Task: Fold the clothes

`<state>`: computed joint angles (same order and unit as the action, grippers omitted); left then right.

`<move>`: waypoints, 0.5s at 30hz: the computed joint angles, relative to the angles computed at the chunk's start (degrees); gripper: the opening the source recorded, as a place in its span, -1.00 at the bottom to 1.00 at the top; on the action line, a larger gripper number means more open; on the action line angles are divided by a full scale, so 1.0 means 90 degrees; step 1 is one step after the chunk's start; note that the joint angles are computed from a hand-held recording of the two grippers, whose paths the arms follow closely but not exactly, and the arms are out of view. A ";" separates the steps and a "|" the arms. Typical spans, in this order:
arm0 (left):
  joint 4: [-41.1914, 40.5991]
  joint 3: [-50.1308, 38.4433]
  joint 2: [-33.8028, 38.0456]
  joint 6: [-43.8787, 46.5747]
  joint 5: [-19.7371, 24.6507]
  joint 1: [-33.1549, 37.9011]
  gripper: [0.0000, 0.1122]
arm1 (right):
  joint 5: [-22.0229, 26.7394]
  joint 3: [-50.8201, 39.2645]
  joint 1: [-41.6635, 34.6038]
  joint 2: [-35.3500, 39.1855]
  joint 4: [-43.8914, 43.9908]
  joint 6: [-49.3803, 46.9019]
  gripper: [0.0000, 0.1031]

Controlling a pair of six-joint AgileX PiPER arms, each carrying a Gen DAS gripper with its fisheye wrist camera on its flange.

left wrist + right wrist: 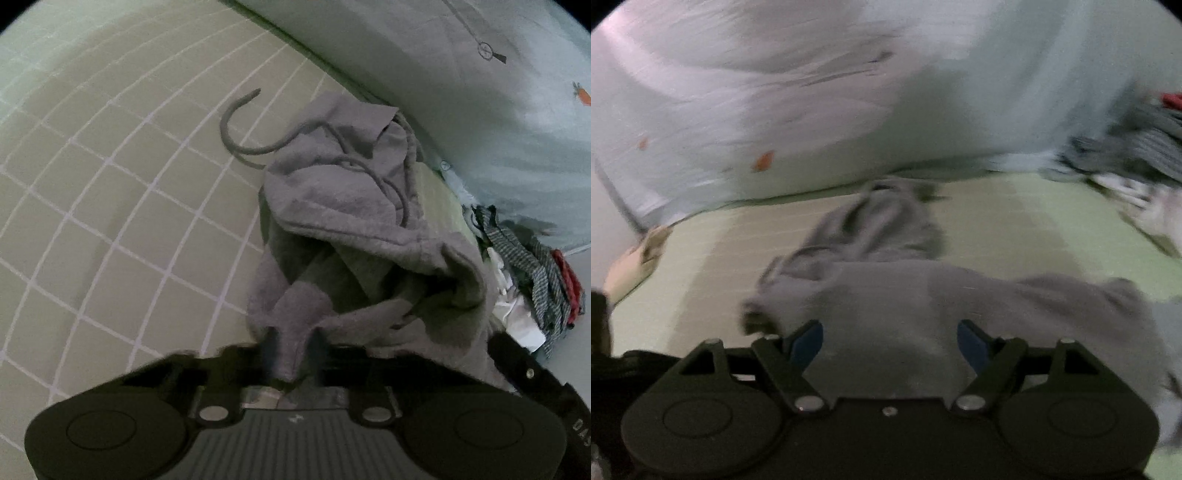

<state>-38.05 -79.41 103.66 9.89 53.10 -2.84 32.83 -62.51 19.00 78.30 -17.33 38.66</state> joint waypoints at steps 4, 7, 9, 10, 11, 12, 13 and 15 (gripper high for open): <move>0.0245 -0.0027 -0.0054 -0.0026 -0.0030 0.0013 -0.95 | 0.0070 -0.0280 0.0332 0.0502 -0.0225 0.0039 0.57; 0.0398 0.0041 -0.0125 -0.0059 -0.0159 0.0019 -0.96 | 0.0479 -0.0591 0.0422 0.0929 -0.0455 -0.0070 -0.32; 0.0467 0.0082 -0.0160 -0.0073 -0.0237 0.0026 -0.97 | 0.0349 -0.0478 0.0208 0.0831 -0.0251 -0.0167 -0.82; 0.0495 0.0104 -0.0179 -0.0073 -0.0271 0.0034 -0.97 | 0.0199 -0.0356 0.0073 0.0676 -0.0165 -0.0136 -0.83; 0.0521 0.0150 -0.0224 -0.0077 -0.0333 0.0037 -0.97 | 0.0070 -0.0251 -0.0060 0.0524 -0.0105 -0.0093 -0.85; 0.0609 0.0190 -0.0283 -0.0138 -0.0426 0.0019 -0.97 | 0.0024 -0.0198 -0.0153 0.0373 -0.0217 0.0061 -0.85; 0.0719 0.0230 -0.0361 -0.0220 -0.0549 0.0001 -0.98 | 0.0022 -0.0171 -0.0203 0.0233 -0.0428 0.0289 -0.86; 0.0862 0.0298 -0.0548 -0.0354 -0.0801 0.0003 -0.98 | 0.0027 -0.0172 -0.0385 -0.0064 -0.0737 0.0634 -0.87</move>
<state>-30.29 -76.73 98.73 6.70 45.89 -2.81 33.07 -64.05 15.54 77.73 -23.96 44.37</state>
